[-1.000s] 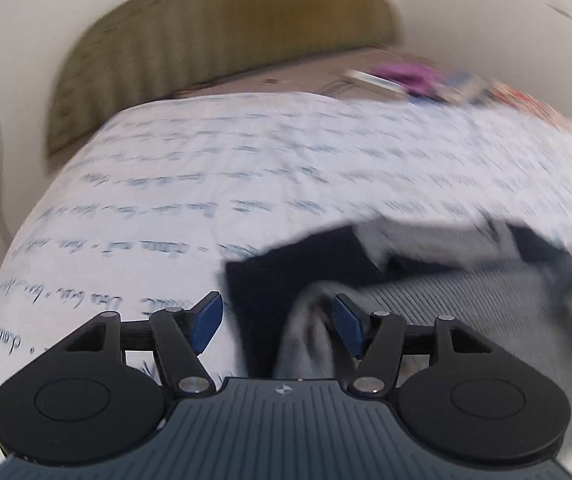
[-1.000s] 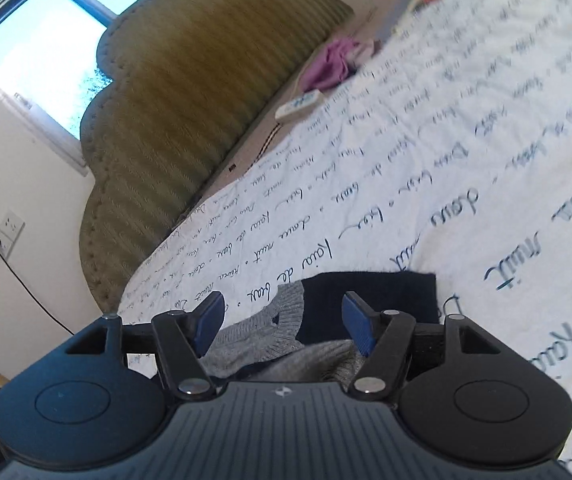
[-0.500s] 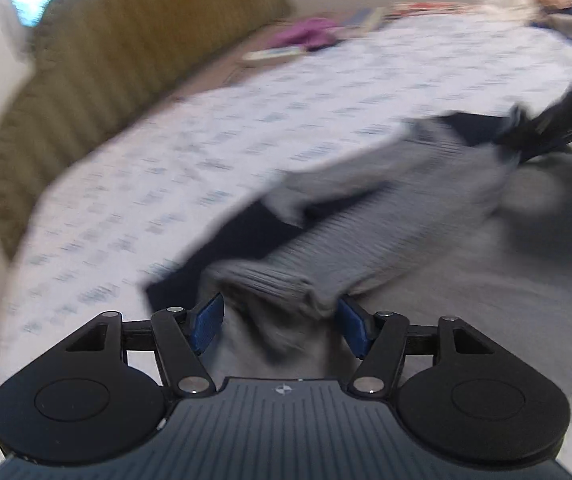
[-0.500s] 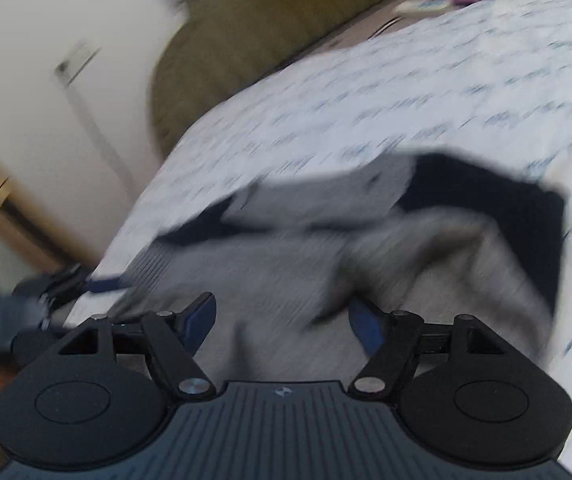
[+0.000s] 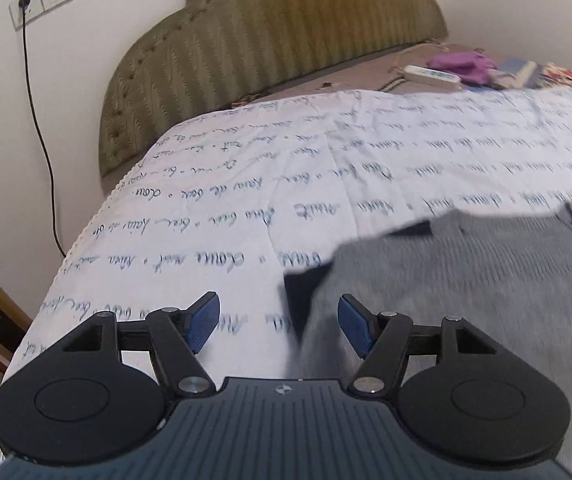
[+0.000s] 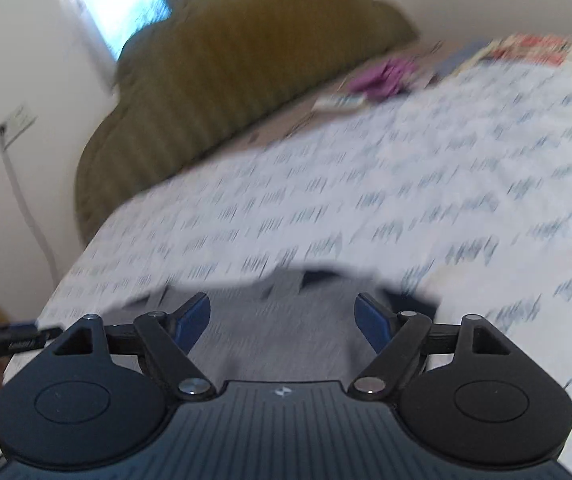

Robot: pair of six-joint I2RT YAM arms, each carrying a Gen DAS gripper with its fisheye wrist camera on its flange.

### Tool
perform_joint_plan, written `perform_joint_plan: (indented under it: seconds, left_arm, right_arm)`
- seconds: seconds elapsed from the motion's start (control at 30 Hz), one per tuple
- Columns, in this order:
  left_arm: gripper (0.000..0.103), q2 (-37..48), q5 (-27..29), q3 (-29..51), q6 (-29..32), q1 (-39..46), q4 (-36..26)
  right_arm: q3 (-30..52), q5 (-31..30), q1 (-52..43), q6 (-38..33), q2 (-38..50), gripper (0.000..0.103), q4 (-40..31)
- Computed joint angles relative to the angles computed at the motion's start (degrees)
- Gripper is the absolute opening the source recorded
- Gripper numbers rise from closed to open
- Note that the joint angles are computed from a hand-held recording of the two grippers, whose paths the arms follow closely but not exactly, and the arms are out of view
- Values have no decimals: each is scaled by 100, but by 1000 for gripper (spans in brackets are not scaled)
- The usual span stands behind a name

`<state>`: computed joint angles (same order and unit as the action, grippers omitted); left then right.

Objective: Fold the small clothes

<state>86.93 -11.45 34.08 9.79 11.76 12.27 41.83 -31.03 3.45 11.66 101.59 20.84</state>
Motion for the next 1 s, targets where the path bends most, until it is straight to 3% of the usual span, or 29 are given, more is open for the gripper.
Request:
perform_joint_plan:
  seconds: [0.07, 0.1, 0.2, 0.23, 0.27, 0.37, 0.57, 0.73, 1.0]
  left_arm:
    - [70, -388, 320, -380, 79, 125, -33]
    - [70, -619, 505, -567, 96, 217, -106]
    - [70, -1233, 1116, -1053, 262, 630, -333]
    - [70, -1433, 1357, -1220, 326, 812, -344]
    - [70, -1573, 1578, -1329, 411, 984, -393]
    - [72, -1805, 2110, -1555, 580, 1368, -508]
    - [73, -2059, 2228, -1845, 378, 1460, -619]
    - [76, -2252, 2162, -1888, 313, 1438, -856]
    - [78, -2519, 2241, -1922, 451, 1626, -1179]
  right_arm:
    - [39, -30, 111, -211, 127, 80, -250]
    - [-62, 265, 220, -327, 57, 80, -317]
    - [-308, 2471, 821, -360, -106, 80, -276]
    - [-496, 2878, 951, -359, -218, 80, -86]
    - [-772, 2930, 993, -394, -403, 80, 200]
    - [-1498, 2320, 891, -416, -832, 85, 905]
    - [-1762, 2275, 1184, -356, -547, 85, 1442]
    - [-1827, 2822, 1475, -618, -229, 85, 1949]
    - [-1990, 4288, 1922, -1761, -344, 85, 2226]
